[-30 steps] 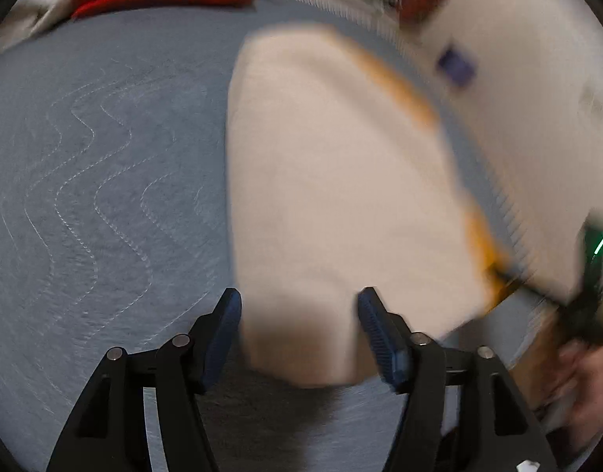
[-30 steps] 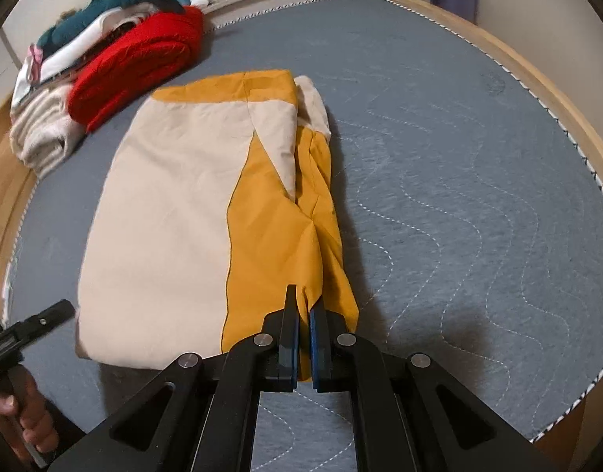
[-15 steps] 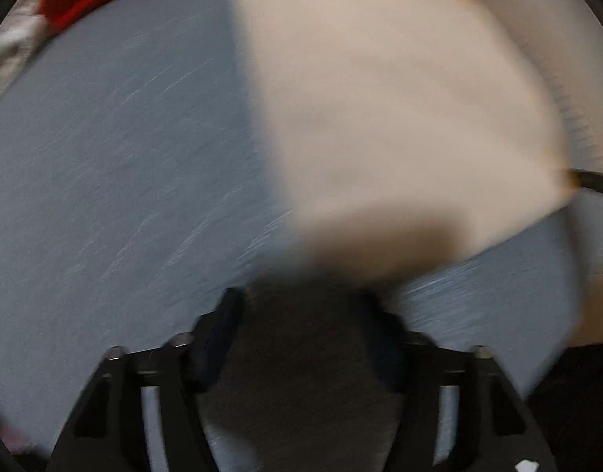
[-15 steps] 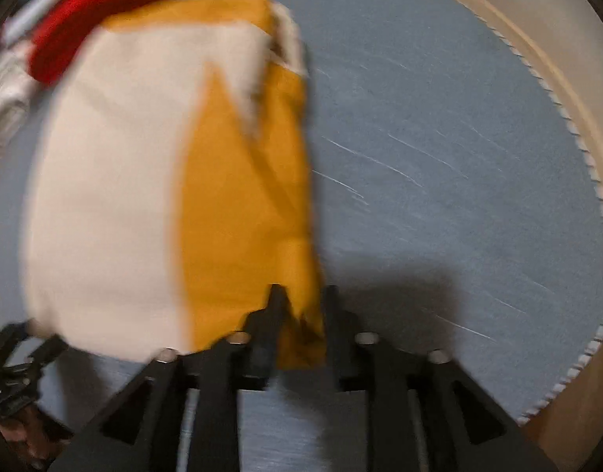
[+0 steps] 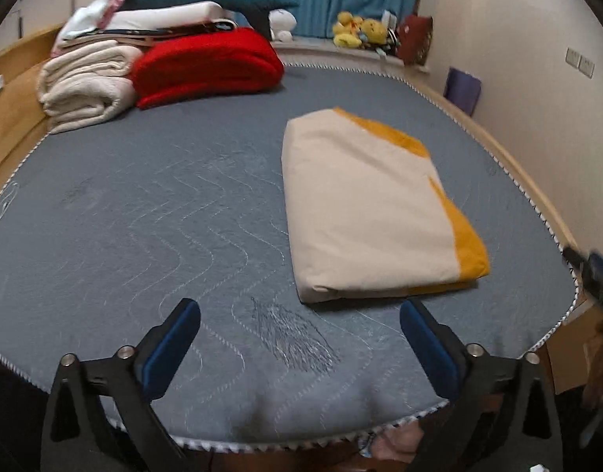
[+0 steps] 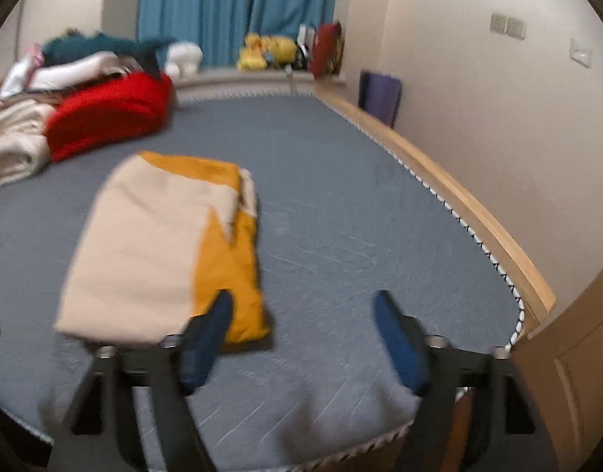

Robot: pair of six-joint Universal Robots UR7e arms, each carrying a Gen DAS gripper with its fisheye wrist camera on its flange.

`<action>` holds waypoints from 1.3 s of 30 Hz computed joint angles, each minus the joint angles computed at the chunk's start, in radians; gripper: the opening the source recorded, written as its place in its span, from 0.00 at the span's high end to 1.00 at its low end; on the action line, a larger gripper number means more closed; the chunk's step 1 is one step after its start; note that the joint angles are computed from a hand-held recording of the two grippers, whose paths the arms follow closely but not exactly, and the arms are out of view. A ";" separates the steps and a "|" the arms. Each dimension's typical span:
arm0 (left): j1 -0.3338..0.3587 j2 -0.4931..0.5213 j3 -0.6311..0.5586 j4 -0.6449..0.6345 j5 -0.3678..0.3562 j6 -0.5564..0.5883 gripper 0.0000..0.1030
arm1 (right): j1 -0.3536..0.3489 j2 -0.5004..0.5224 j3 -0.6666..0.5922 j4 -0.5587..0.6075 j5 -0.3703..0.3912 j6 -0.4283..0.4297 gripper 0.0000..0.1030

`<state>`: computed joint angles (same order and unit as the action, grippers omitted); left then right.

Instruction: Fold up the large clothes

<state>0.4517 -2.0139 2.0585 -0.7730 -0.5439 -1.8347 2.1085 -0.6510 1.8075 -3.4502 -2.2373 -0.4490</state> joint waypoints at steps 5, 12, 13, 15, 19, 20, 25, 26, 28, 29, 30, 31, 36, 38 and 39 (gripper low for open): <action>-0.106 0.008 0.025 0.049 -0.059 -0.130 0.01 | 0.077 -0.075 0.186 -0.054 -0.002 0.086 0.14; -0.232 -0.031 0.104 0.053 -0.173 -0.215 0.01 | 0.168 -0.086 0.290 -0.096 -0.027 0.122 0.11; -0.223 -0.026 0.106 0.041 -0.174 -0.201 0.01 | 0.175 -0.081 0.288 -0.089 -0.027 0.114 0.11; -0.223 -0.021 0.106 0.046 -0.166 -0.209 0.01 | 0.177 -0.069 0.282 -0.090 -0.017 0.097 0.11; -0.219 -0.016 0.112 0.040 -0.149 -0.200 0.01 | 0.174 -0.050 0.265 -0.053 0.006 0.094 0.11; -0.219 -0.017 0.112 0.043 -0.146 -0.204 0.01 | 0.172 -0.048 0.262 -0.048 0.013 0.092 0.11; -0.208 -0.017 0.116 0.033 -0.139 -0.203 0.01 | 0.171 -0.028 0.245 -0.054 0.030 0.061 0.11; -0.207 -0.015 0.116 0.030 -0.139 -0.201 0.01 | 0.173 -0.023 0.243 -0.058 0.031 0.052 0.11; -0.206 -0.015 0.118 0.024 -0.137 -0.195 0.01 | 0.177 -0.015 0.240 -0.066 0.035 0.034 0.11; -0.205 -0.013 0.118 0.023 -0.137 -0.195 0.01 | 0.179 -0.012 0.238 -0.067 0.036 0.029 0.11; -0.206 -0.012 0.118 0.025 -0.137 -0.198 0.01 | 0.181 -0.008 0.237 -0.070 0.037 0.022 0.11; -0.206 -0.013 0.117 0.024 -0.136 -0.198 0.01 | 0.183 -0.005 0.235 -0.074 0.036 0.017 0.11; -0.206 -0.014 0.117 0.023 -0.132 -0.193 0.01 | 0.181 -0.003 0.235 -0.080 0.043 0.021 0.11; -0.205 -0.016 0.117 0.018 -0.133 -0.192 0.01 | 0.180 -0.002 0.233 -0.082 0.044 0.019 0.11; -0.205 -0.016 0.117 0.018 -0.133 -0.191 0.01 | 0.179 -0.002 0.234 -0.081 0.045 0.019 0.11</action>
